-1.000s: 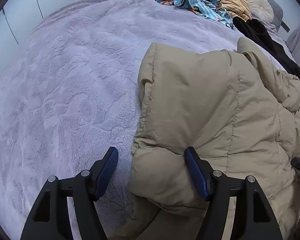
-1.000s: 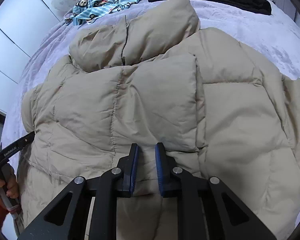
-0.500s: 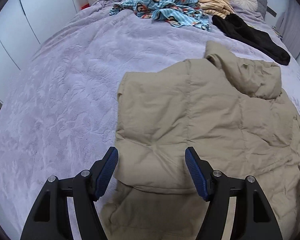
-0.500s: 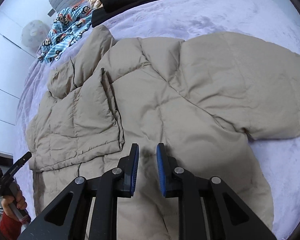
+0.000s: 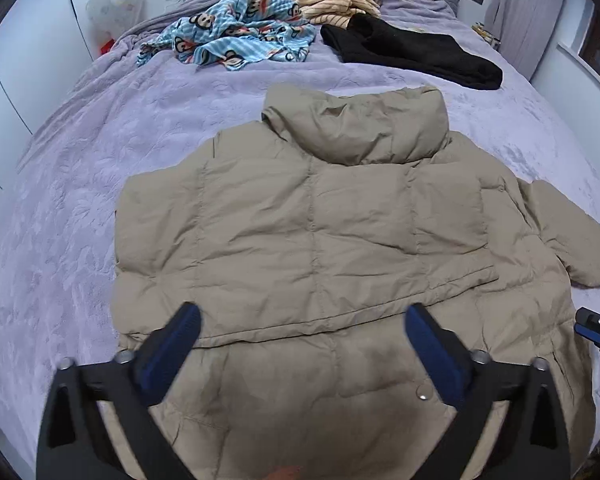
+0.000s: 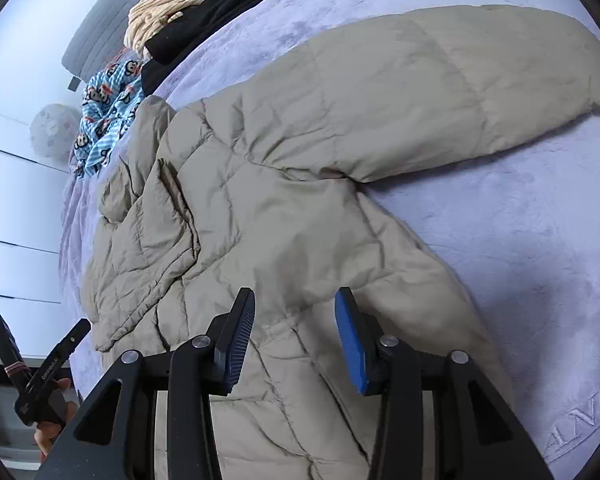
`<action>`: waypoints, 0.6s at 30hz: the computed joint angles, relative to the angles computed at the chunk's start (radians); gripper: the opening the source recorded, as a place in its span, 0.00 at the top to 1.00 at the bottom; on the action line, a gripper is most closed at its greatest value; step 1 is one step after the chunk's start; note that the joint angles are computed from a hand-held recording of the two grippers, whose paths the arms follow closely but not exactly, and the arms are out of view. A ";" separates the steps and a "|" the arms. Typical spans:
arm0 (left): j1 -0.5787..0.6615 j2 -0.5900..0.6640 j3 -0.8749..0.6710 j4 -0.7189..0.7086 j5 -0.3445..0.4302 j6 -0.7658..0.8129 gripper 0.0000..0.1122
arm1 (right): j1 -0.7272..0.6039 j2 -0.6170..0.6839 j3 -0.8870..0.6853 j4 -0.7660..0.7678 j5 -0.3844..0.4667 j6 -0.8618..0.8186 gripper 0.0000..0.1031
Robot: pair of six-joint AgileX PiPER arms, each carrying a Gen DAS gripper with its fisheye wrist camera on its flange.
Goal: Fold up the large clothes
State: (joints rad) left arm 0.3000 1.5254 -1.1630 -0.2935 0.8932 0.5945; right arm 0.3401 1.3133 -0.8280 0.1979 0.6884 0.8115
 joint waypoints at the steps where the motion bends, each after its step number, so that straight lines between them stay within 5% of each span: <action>1: -0.019 -0.018 0.016 -0.001 -0.009 -0.004 0.08 | -0.018 -0.023 0.018 0.008 0.007 -0.012 0.56; 7: -0.162 -0.067 0.060 0.087 -0.012 -0.168 0.08 | -0.200 -0.144 0.118 0.107 0.042 -0.162 0.48; 10: -0.243 -0.076 0.070 0.147 -0.020 -0.279 0.08 | -0.340 -0.192 0.153 0.175 0.071 -0.292 0.36; 13: -0.312 -0.060 0.067 0.172 -0.004 -0.374 0.08 | -0.534 -0.237 0.190 0.301 0.101 -0.492 0.19; 18: -0.445 -0.044 0.069 0.206 0.027 -0.482 0.08 | -0.903 -0.237 0.224 0.545 0.193 -0.863 0.18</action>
State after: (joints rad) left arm -0.1450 1.4812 -1.0938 -0.0872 0.9207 0.1126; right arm -0.5626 1.0761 -0.6042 0.7427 0.8810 -0.0514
